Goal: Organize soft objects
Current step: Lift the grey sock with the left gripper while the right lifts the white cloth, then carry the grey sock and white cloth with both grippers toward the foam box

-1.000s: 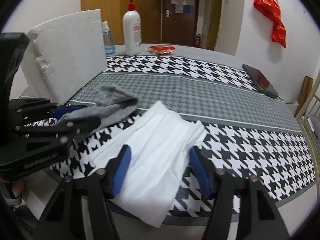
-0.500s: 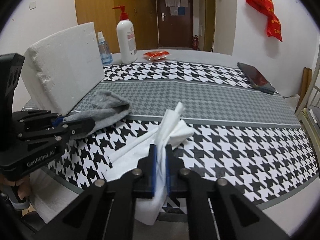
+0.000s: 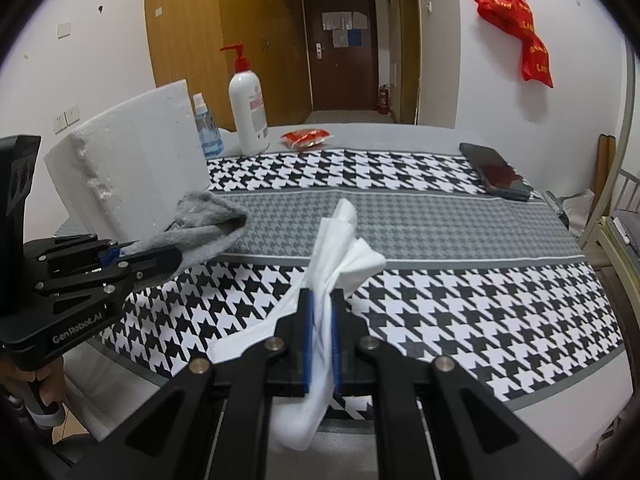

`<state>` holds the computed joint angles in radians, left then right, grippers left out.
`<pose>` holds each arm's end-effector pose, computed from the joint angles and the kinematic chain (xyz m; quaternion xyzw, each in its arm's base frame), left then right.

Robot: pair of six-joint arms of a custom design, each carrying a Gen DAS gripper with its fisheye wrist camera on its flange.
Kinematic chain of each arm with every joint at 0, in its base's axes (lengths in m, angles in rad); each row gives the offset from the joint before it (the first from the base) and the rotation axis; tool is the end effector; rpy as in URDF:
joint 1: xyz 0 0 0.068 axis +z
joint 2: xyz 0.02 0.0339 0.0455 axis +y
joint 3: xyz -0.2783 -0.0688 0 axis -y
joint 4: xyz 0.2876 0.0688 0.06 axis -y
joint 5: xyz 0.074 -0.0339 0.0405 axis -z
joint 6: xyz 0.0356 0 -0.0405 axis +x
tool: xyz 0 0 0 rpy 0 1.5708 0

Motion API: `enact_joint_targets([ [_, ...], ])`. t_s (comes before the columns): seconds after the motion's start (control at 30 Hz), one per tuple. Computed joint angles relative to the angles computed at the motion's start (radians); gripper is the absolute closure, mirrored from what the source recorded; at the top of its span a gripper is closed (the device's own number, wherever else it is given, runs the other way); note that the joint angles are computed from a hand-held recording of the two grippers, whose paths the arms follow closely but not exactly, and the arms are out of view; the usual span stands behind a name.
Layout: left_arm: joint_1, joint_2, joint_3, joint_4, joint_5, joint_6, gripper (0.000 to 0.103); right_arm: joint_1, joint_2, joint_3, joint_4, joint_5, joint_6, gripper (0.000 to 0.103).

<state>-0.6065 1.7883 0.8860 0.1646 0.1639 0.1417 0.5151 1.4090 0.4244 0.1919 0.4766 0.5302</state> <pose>0.3140 -0.2249 0.1233 0.3639 0.8363 -0.1657 0.3752 0.2329 0.1131 0.1065 0.0963 0.8984 -0.0053 0.4284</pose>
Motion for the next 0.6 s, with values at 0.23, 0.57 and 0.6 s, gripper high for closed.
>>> enact_joint_targets([
  [0.23, -0.005, -0.051, -0.028, 0.011, -0.008, 0.001, 0.089, 0.038, -0.084, -0.021, -0.031, 0.055, 0.000, 0.092],
  [0.57, -0.004, -0.155, -0.092, 0.038, -0.025, 0.001, 0.089, 0.122, -0.204, -0.034, -0.101, 0.150, 0.020, 0.092],
  [0.6, -0.003, -0.172, -0.104, 0.043, -0.024, 0.001, 0.089, 0.132, -0.214, -0.034, -0.108, 0.160, 0.021, 0.092],
])
